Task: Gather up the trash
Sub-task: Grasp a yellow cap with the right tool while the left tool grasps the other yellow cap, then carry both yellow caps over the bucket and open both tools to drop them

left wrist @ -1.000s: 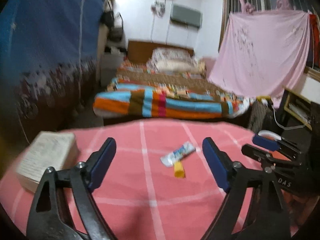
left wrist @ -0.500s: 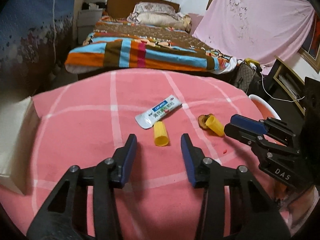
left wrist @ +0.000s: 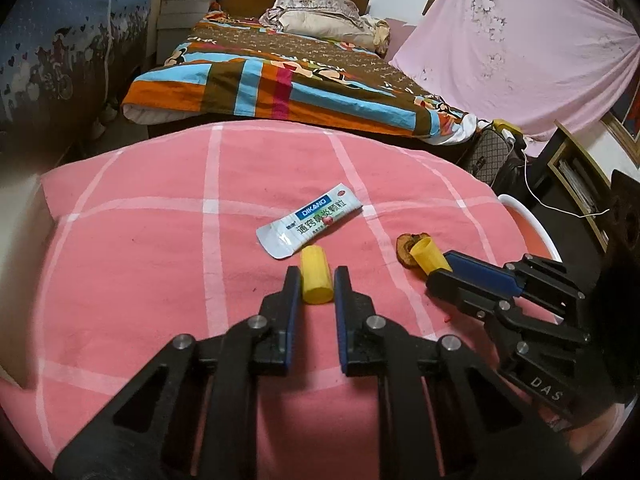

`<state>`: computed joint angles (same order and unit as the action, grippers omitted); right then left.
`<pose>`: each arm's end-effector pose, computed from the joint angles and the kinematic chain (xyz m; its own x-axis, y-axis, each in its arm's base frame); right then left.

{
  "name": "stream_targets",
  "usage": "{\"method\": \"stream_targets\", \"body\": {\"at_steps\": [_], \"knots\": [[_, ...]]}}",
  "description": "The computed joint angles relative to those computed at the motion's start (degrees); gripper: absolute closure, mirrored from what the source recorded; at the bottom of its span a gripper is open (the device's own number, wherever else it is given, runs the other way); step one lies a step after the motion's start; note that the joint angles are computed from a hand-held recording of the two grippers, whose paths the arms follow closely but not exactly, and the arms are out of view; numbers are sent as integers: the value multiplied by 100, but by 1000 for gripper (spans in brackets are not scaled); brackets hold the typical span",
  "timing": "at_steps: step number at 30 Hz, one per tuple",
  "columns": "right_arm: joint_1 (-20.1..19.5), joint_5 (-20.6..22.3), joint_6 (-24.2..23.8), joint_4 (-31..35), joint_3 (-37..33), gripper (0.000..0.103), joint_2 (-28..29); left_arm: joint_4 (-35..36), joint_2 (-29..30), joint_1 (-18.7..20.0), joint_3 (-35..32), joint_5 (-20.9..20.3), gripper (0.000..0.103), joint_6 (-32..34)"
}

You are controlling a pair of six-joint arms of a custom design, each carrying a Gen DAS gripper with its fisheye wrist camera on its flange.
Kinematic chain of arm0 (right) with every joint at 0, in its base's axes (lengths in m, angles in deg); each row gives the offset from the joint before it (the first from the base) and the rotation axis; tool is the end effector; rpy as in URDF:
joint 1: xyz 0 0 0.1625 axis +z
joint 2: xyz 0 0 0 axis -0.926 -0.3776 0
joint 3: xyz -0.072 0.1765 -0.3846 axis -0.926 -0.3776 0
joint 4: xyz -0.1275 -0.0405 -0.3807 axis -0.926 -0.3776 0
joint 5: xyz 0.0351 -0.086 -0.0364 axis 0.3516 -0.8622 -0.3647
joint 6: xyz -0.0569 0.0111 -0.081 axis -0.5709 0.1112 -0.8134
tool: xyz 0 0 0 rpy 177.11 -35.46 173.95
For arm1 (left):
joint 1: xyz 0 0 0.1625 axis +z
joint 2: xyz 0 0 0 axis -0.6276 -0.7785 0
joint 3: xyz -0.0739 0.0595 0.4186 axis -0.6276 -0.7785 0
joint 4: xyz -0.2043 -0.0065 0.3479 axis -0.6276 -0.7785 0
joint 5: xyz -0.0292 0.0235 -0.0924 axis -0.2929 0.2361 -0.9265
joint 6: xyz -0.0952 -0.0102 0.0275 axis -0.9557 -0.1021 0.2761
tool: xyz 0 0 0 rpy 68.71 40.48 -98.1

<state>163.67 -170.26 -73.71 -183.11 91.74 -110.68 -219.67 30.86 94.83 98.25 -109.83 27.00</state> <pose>0.1572 -0.5500 0.1204 -0.7016 -0.3522 0.6195 -0.6619 0.6440 -0.3834 -0.1843 -0.5929 0.0902 -0.8356 0.3493 -0.4240 0.5156 0.7651 -0.3858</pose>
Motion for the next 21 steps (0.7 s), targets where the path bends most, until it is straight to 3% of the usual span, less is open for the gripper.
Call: {"method": "stream_targets", "body": {"at_steps": [6,10,14,21], "knots": [[-106,442,16,-704,311,90,-108,-557,-28,-131,251,46,103,182],[-245,1047,-21,-1702,665,90,-178,-1855,-60,-235,657,-349,103,457],[-336,1452,-22,-2774,931,90,-132,-3022,101,-537,911,-106,103,783],[-387,1809,-81,-4475,1179,90,-40,-3874,306,-943,965,139,103,1153]]}}
